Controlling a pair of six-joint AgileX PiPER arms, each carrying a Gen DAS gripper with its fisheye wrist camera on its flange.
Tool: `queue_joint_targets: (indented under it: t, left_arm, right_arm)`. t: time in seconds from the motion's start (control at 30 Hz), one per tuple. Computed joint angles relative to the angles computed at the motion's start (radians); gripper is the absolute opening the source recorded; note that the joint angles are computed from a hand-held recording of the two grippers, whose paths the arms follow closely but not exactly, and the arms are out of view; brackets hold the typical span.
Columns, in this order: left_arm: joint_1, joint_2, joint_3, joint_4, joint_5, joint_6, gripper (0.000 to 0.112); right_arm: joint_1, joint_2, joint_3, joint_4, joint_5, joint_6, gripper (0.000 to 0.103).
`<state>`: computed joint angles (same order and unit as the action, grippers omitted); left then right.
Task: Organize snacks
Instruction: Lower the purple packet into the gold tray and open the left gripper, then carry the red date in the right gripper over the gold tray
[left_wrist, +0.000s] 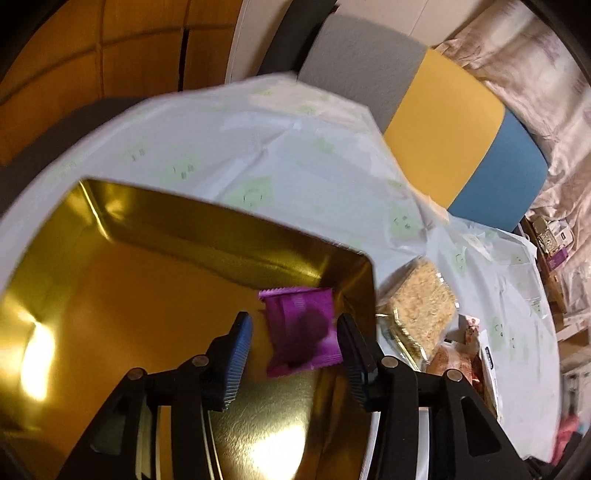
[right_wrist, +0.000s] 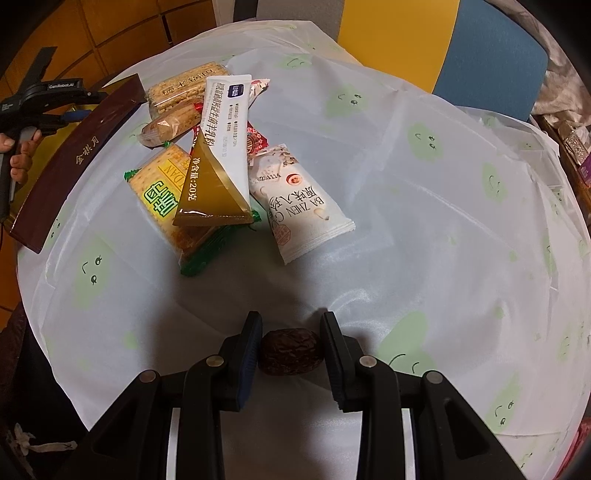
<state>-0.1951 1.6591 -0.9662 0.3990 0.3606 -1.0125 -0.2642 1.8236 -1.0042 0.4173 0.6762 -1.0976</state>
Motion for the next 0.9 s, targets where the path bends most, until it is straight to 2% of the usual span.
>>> queue_joint_targets:
  t: [0.1,0.27,0.37,0.5,0.63,0.77,0.9]
  left_arm:
    - [-0.076,-0.08,0.049,0.215,0.009,-0.2,0.049]
    - [-0.237,-0.185,0.133,0.394,-0.003,-0.367,0.05]
    - [-0.328,-0.171,0.149,0.349,-0.034,-0.326,0.05]
    - [-0.431,-0.089,0.138,0.243,-0.069,-0.26,0.05]
    - [-0.483,-0.017,0.106,0.169,-0.093,-0.195,0.05]
    - [-0.55,0.048,0.049,0.2,-0.041,-0.225,0.05]
    - [-0.631,0.054,0.085,0.43,-0.011,-0.458,0.05]
  right_arm:
    - [0.0,0.0,0.0,0.0,0.0,0.0,0.033]
    - [-0.001,0.002,-0.002,0.0,0.002,0.001,0.033]
    - [-0.002,0.005,-0.009,0.0,0.007,0.008,0.033]
    - [-0.004,0.005,-0.01,0.002,0.008,0.011,0.033]
    - [-0.004,0.004,-0.009,0.003,0.005,0.011,0.033]
    - [-0.005,0.007,-0.011,0.003,0.005,0.013,0.033]
    - [-0.012,0.015,-0.027,0.005,0.024,0.022,0.033]
